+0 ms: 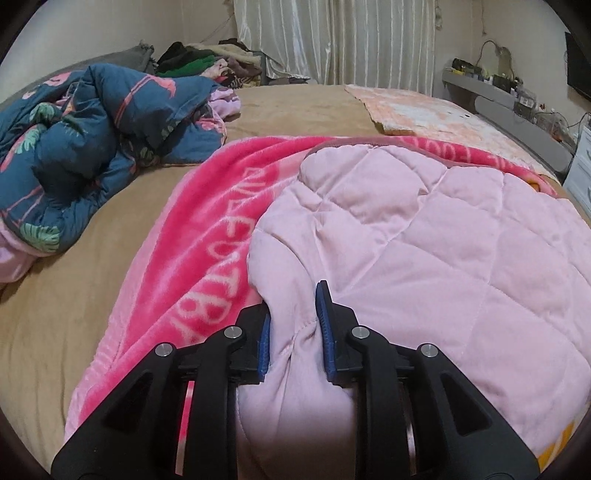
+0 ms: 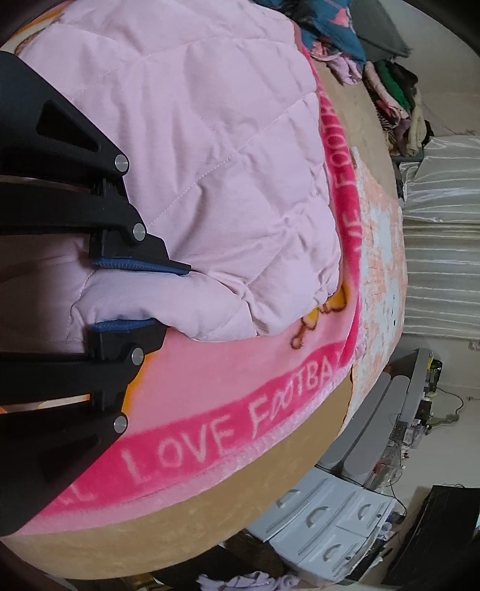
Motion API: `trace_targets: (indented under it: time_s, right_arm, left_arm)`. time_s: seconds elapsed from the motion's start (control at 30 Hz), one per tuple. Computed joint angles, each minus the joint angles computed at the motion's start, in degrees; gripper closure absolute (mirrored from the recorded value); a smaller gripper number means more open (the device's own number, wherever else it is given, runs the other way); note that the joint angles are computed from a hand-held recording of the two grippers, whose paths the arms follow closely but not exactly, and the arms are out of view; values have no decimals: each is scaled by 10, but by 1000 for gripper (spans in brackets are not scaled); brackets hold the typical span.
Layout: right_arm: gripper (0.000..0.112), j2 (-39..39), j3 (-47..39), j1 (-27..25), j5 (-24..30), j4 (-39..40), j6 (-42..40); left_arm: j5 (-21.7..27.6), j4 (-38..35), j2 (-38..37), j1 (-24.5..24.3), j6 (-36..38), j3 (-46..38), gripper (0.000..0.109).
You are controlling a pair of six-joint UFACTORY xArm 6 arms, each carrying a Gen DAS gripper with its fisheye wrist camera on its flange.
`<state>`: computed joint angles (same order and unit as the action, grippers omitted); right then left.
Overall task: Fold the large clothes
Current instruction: 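Open both tools and release the folded jacket edge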
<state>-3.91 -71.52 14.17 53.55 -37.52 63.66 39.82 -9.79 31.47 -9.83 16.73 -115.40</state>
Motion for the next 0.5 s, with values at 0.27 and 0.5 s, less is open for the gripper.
trace_targets:
  time_s: [0.27, 0.5]
  right_arm:
    - [48, -91, 67, -1, -32, -5, 64]
    - [27, -182, 106, 36, -53, -60, 146]
  left_arm:
    - [-24, 5, -68, 8, 0, 73, 49]
    - [-1, -46, -138, 21, 20, 127, 16]
